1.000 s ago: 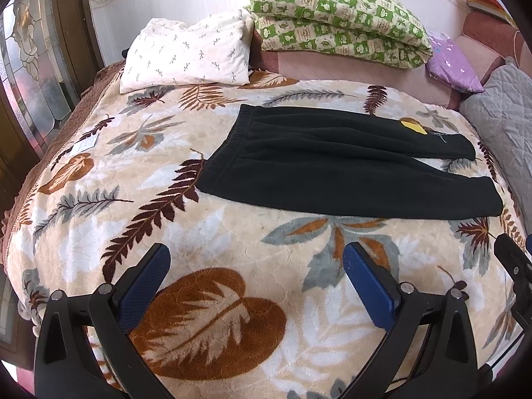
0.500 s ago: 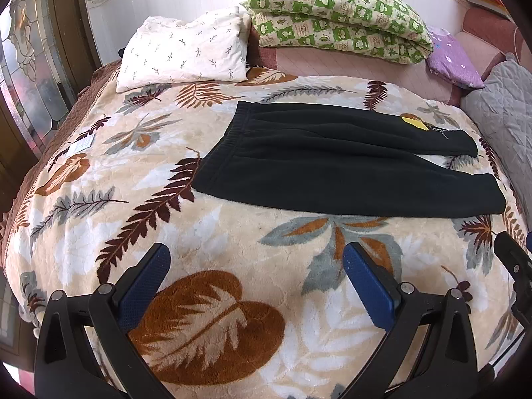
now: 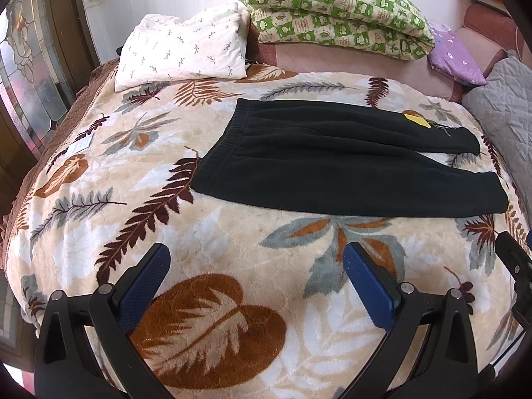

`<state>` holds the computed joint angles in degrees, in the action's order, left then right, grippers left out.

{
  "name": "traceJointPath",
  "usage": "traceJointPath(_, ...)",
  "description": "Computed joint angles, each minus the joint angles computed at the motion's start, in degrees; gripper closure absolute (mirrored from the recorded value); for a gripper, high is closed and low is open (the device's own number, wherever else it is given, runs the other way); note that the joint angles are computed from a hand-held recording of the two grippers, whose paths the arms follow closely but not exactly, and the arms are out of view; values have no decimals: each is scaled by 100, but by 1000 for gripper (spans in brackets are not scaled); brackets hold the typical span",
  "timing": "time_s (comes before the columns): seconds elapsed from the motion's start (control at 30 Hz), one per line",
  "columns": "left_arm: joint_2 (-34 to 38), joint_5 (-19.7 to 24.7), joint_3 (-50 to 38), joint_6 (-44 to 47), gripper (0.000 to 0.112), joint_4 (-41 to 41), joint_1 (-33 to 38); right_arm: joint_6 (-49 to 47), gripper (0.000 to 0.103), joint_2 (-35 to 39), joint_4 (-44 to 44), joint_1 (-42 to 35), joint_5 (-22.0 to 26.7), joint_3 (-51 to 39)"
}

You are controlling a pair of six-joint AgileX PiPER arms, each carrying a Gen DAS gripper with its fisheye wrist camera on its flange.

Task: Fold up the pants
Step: 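Lower the left tool onto the waistband while the right tool grips the leg cuffs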

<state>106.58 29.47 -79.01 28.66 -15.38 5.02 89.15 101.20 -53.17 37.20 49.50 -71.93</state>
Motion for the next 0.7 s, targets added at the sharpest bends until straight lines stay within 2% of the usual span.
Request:
traceJointPath(0.23,411,615,-858,-324,9,236,-54,-590,1,9,209,-280,-388,-111)
traceJointPath(0.47,790,910,-1543,-662,9,571,-227,-1258,1,122,328,-526,-355,-521)
traceJointPath(0.57,1037,1083,-1937,-862,9,767,-303,-1634,1,143,591,-787,-556,-642)
traceJointPath(0.7,1522,1524,-2757,-1179,9,1084,-414,-2221,1,236,977,-1180,-757,-875)
